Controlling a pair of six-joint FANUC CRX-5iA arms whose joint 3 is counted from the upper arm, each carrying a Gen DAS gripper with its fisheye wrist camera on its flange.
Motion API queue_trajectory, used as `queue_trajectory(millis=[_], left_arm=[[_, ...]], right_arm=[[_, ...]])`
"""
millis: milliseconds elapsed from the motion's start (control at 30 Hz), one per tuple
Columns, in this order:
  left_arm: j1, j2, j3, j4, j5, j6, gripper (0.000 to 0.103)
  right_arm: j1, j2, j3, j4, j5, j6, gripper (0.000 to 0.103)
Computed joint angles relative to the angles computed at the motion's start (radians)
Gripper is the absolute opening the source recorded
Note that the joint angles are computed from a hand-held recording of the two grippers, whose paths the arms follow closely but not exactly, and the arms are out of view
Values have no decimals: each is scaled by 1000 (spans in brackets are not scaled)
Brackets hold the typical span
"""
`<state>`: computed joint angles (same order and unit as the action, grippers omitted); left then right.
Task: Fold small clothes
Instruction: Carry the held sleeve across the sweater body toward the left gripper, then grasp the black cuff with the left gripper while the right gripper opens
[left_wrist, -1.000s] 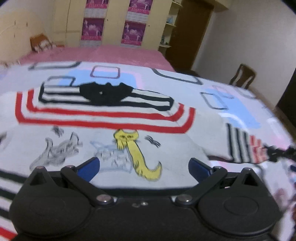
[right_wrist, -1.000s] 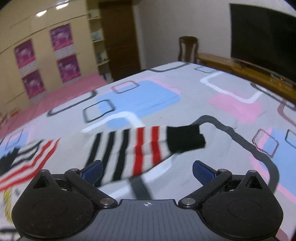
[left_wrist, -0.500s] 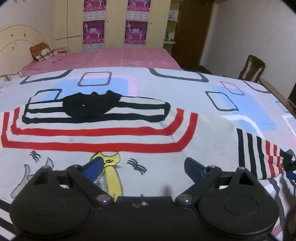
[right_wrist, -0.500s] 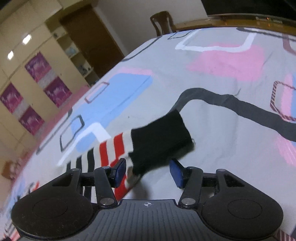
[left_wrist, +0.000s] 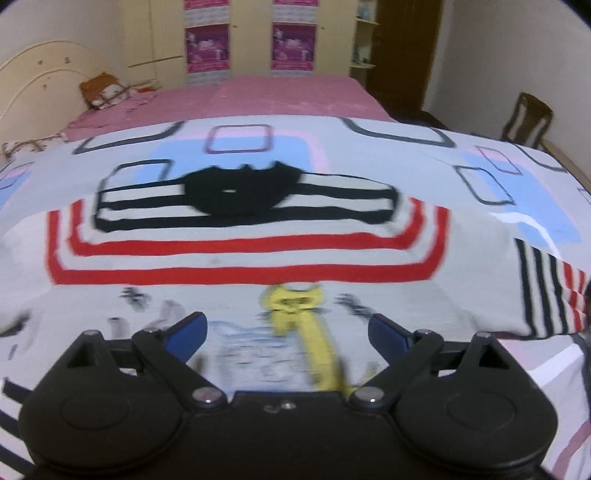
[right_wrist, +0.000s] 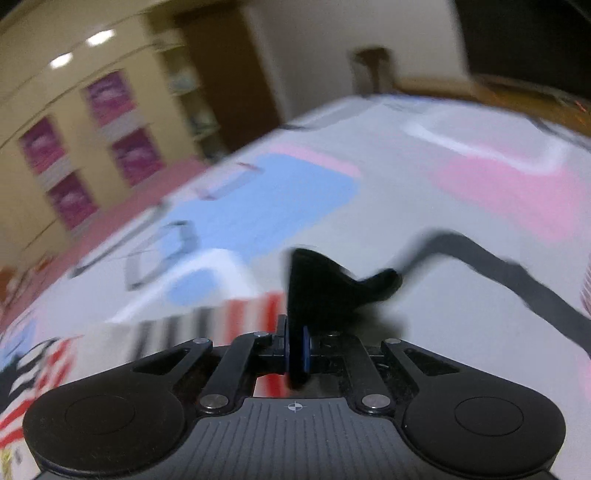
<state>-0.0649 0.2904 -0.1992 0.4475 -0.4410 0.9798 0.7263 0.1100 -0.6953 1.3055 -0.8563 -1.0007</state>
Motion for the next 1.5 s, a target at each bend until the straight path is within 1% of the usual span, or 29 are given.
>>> queue_trajectory(millis=[100, 167, 233, 267, 433, 500, 600, 667, 733, 767, 800, 833, 867, 900, 933, 1000, 1033, 1100, 1133, 1167, 1200, 1233, 1300, 1333, 1367, 1400, 1433, 1467, 1500], left_arm=[[48, -5, -26, 63, 6, -62, 88], [75, -3, -35, 103, 8, -105, 88], [103, 3, -44, 178, 2, -182, 88], [119, 10, -45, 219, -11, -221, 88], [191, 60, -11, 342, -136, -349, 93], [211, 64, -19, 392, -148, -389, 95], [241, 81, -8, 434, -182, -402, 95], [257, 95, 5, 447, -203, -400, 95], [267, 105, 15, 450, -215, -397, 95], [269, 109, 19, 450, -219, -395, 96], [270, 114, 25, 449, -226, -392, 97], [269, 119, 29, 455, -233, -394, 98], [267, 125, 32, 464, -240, -400, 99], [262, 130, 35, 471, -248, -406, 99], [255, 135, 38, 479, -256, -412, 99], [235, 148, 43, 501, -274, -422, 98], [222, 156, 45, 518, -288, -430, 98], [197, 173, 51, 551, -321, -440, 92], [186, 185, 60, 559, -339, -438, 90], [173, 199, 72, 561, -353, -430, 86], [163, 214, 84, 558, -361, -417, 80], [154, 230, 99, 559, -372, -405, 77], [135, 255, 120, 568, -375, -381, 75], [126, 261, 123, 581, -369, -390, 74], [118, 270, 132, 587, -372, -397, 66], [112, 280, 151, 572, -375, -396, 42], [102, 290, 174, 533, -369, -392, 26], [94, 296, 185, 517, -362, -410, 5], [89, 298, 187, 521, -354, -433, 5]], right_arm=[[5, 42, 73, 94, 44, 59, 6], [14, 89, 142, 137, 93, 98, 6], [28, 138, 211, 154, 138, 131, 6], [42, 175, 262, 145, 158, 171, 6], [113, 338, 496, 32, 197, 409, 6], [144, 406, 596, -38, 200, 524, 6], [161, 501, 724, -125, 228, 658, 6], [169, 569, 819, -212, 235, 767, 6], [178, 614, 885, -297, 221, 836, 6], [183, 633, 907, -283, 192, 833, 7], [187, 636, 909, -275, 176, 830, 17], [189, 631, 897, -255, 180, 810, 47], [190, 616, 873, -230, 198, 792, 62], [193, 607, 851, -178, 192, 747, 71], [196, 597, 832, -136, 184, 716, 71], [203, 572, 807, -161, 191, 711, 70], [203, 544, 766, -143, 202, 661, 61], [209, 491, 692, -138, 202, 591, 46], [215, 462, 653, -142, 186, 554, 46], [220, 431, 607, -130, 174, 511, 46], [226, 410, 581, -137, 159, 496, 46], [232, 389, 554, -152, 144, 488, 46], [242, 350, 508, -193, 120, 473, 46], [246, 333, 489, -207, 106, 453, 46], [248, 317, 467, -213, 88, 414, 46], [250, 308, 457, -223, 72, 389, 46], [246, 299, 446, -229, 71, 362, 46], [233, 288, 428, -218, 95, 326, 46], [225, 288, 424, -215, 106, 312, 46]])
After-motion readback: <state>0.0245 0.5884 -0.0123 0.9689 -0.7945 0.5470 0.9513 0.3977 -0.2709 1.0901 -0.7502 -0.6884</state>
